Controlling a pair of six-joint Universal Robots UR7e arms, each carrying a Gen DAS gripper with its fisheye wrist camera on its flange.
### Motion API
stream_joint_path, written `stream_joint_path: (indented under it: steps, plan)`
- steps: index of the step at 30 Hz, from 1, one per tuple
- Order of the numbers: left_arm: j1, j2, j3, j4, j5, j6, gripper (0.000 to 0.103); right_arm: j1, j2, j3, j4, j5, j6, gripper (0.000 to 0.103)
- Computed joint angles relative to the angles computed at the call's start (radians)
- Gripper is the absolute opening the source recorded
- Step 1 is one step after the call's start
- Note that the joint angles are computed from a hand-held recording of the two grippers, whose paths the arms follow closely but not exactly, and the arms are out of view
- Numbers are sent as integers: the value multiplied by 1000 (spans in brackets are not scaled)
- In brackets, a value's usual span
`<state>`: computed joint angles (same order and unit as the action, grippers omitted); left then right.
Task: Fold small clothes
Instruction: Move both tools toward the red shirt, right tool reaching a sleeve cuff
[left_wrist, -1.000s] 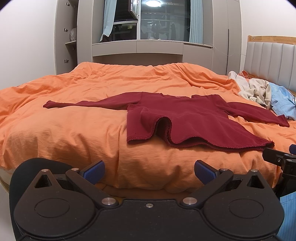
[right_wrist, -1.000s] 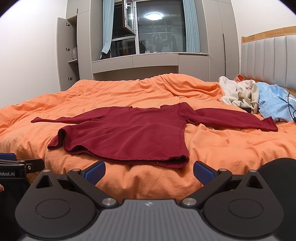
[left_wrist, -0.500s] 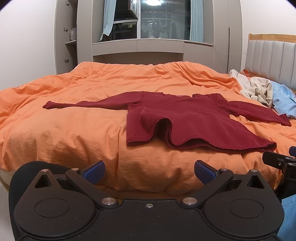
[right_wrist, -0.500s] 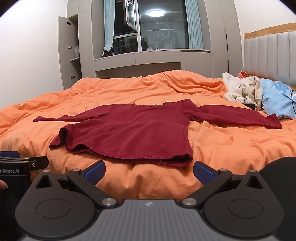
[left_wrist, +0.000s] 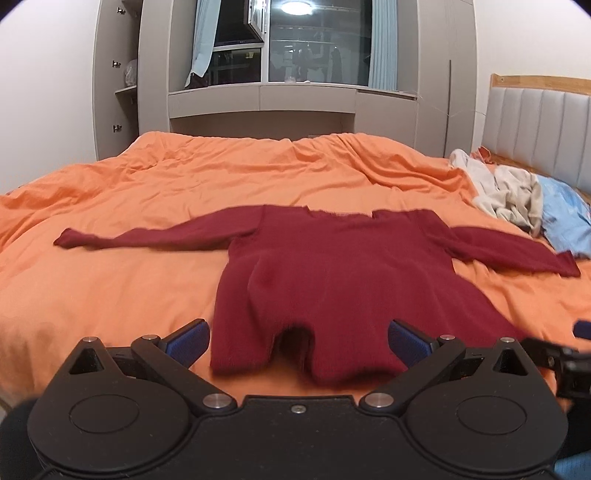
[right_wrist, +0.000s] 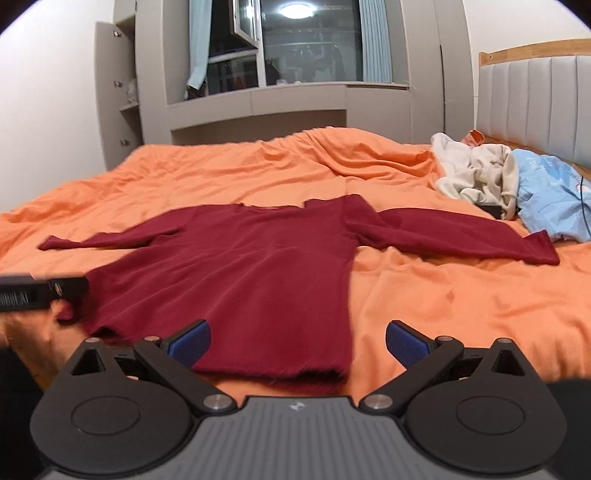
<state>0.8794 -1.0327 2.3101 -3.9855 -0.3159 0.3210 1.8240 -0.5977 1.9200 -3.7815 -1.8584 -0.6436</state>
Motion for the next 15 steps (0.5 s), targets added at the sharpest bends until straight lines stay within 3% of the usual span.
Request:
stream_joint_path:
  steps: [5, 10, 15]
  plan:
    - [63, 22, -153, 31, -64, 70, 103, -6, 26, -101, 52, -34, 2, 103]
    - [115, 86, -319, 21, -108, 223, 103, -17, 45, -202, 123, -40, -3, 103]
    - [166, 131, -450, 102, -184, 267, 103, -30, 74, -305, 171, -44, -21, 103]
